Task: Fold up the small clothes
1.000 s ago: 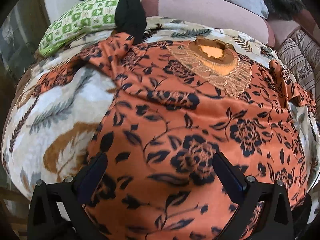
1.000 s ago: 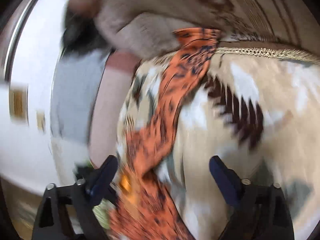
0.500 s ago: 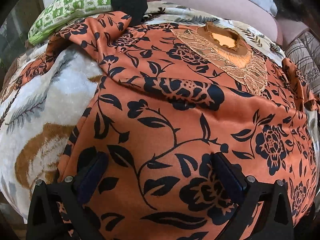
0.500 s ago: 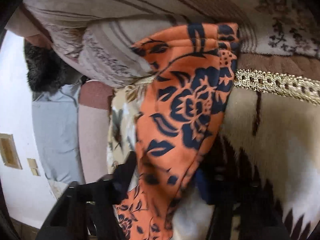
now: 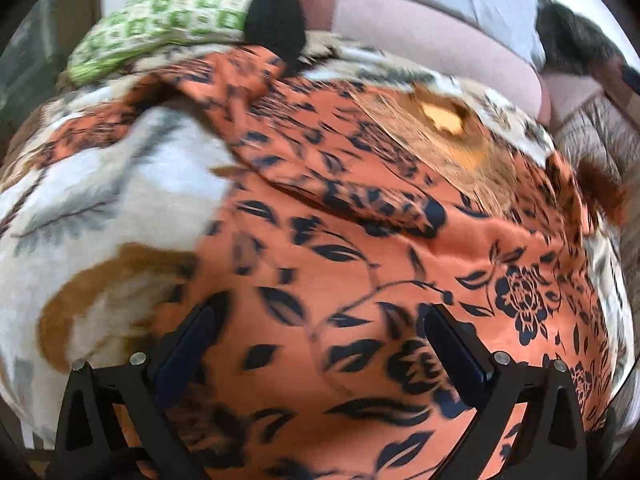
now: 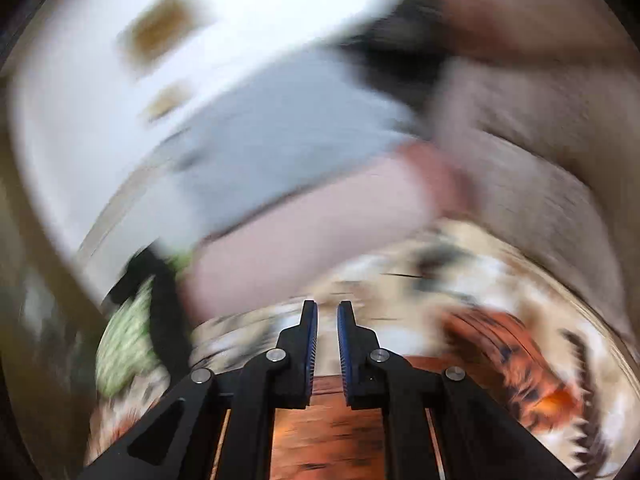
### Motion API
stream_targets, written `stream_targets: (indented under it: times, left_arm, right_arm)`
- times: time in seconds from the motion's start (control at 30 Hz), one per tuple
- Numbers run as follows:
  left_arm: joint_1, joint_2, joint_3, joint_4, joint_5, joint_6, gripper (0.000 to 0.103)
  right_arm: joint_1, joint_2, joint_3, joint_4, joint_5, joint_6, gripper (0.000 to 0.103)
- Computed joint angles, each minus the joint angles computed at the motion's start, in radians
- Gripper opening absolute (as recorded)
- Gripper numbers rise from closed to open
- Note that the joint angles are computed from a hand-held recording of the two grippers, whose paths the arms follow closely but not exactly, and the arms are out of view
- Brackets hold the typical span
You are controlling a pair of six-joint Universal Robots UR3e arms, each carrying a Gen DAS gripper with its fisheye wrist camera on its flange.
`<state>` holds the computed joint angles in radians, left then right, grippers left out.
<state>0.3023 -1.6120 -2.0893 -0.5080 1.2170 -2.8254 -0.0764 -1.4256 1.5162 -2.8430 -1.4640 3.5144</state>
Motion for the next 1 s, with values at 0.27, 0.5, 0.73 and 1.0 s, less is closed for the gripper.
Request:
stream_targets:
  times: [0.27,0.5,0.73,1.0]
  left_arm:
    - [0.208,0.124,-0.049,-0.047,-0.087,0.063,0.103]
    - [0.220,0.152,-0.079,-0.041,-0.125,0.093,0.103]
    - [0.138,0.175,-0.098,-0.030,-0.087,0.143,0.103]
    - [0.138,0.161,-0.097,-0.029,-0.083,0.139,0.103]
  right_arm:
    - [0.317,0.393,-0.141,-0.069,0.122,0.135,0.089]
    - [0.062,-0.019,0.352,0.006,-0.094,0.058,0.088]
    - [-0.275,0.085,0.331,0.079,0.194,0.042,0.072]
    - [-0.333,0.165,0.307,0.144,0.286,0.002,0.016]
